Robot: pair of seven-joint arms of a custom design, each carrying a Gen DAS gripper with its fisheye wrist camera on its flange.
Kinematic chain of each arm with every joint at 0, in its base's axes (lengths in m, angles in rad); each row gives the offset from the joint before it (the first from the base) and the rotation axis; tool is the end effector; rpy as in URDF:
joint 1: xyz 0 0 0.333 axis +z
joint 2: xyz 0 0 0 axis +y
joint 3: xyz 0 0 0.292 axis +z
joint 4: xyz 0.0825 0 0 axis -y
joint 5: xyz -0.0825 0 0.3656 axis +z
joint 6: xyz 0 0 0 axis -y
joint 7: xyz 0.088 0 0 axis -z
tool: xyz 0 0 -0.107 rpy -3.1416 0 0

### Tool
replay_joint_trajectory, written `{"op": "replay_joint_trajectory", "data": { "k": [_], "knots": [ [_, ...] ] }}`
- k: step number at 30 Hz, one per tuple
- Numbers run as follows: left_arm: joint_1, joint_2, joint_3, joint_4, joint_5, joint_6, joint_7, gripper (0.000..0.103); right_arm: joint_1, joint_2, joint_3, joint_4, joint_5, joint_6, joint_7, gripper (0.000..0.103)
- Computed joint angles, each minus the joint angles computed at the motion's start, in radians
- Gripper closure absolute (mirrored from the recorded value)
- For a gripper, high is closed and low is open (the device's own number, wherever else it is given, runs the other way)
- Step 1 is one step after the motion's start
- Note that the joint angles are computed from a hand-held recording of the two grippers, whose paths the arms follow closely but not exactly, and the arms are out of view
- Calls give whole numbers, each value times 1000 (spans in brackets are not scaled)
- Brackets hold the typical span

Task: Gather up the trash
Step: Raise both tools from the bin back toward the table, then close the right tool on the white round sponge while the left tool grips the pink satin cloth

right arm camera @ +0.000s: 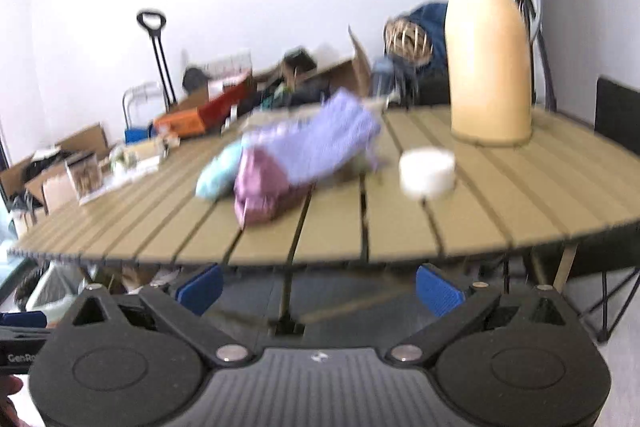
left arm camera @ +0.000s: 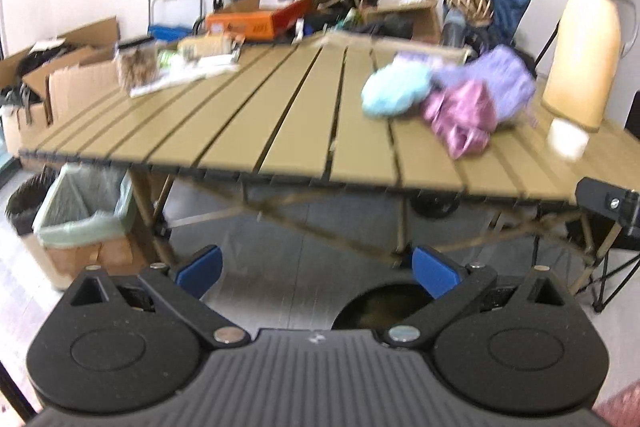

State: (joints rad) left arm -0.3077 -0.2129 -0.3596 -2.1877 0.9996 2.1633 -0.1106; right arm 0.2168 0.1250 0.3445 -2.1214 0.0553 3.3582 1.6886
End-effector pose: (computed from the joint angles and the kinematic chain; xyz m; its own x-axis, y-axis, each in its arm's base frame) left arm 0.4109 -0.2914 0.4915 0.4712 -0.8820 -0.0053 -0.5159 -0.2708 -0.8127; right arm 0.5058 0.3017 0.4834 0.4463 -0.8745 -0.1900 -0.4737 -0.0507 -0.8792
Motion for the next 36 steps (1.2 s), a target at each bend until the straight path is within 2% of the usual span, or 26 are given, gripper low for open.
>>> {"op": "replay_joint_trajectory", "data": {
  "k": [2, 5, 8, 10, 11, 13, 14, 16, 18, 19, 24, 27, 29, 31, 36],
  "knots": [
    [6, 18, -1, 34, 28, -1, -3, 0, 67, 10, -75, 31, 32, -4, -36, 0],
    [13, 49, 7, 81, 70, 10, -10, 0, 96, 34, -111, 83, 60, 5, -74, 0],
    [17, 78, 21, 121, 106, 40, -8, 0, 244, 65, -254, 147, 151, 14, -151, 0],
    [19, 108, 30, 161, 128, 43, 1, 0, 375, 99, -383, 207, 249, 5, -233, 0],
    [19, 118, 34, 176, 141, 47, 0, 0, 395, 108, -402, 221, 283, 7, -260, 0],
    [19, 147, 44, 213, 160, 47, 9, 0, 350, 128, -367, 243, 268, 9, -248, 0],
    [17, 161, 50, 230, 167, 45, 13, 0, 354, 145, -375, 266, 283, 2, -257, 0],
    [13, 192, 62, 268, 174, 40, 24, 0, 438, 177, -474, 303, 326, -16, -273, 0],
    [10, 221, 77, 300, 182, 51, 29, 0, 541, 216, -605, 342, 359, -50, -262, 0],
    [9, 239, 86, 320, 183, 57, 34, 0, 557, 232, -633, 357, 355, -63, -250, 0],
    [4, 301, 125, 379, 179, 108, 45, 0, 578, 359, -722, 508, 283, -174, -160, 0],
    [2, 329, 147, 399, 173, 137, 34, 0, 544, 423, -710, 583, 239, -216, -132, 0],
    [4, 344, 158, 409, 160, 162, 26, 0, 544, 462, -728, 620, 220, -229, -84, 0],
    [8, 353, 170, 416, 147, 197, 29, 0, 516, 485, -706, 653, 207, -243, -58, 1],
    [7, 373, 185, 426, 144, 236, 36, 0, 514, 531, -728, 715, 143, -281, 24, 5]
  ]
}}
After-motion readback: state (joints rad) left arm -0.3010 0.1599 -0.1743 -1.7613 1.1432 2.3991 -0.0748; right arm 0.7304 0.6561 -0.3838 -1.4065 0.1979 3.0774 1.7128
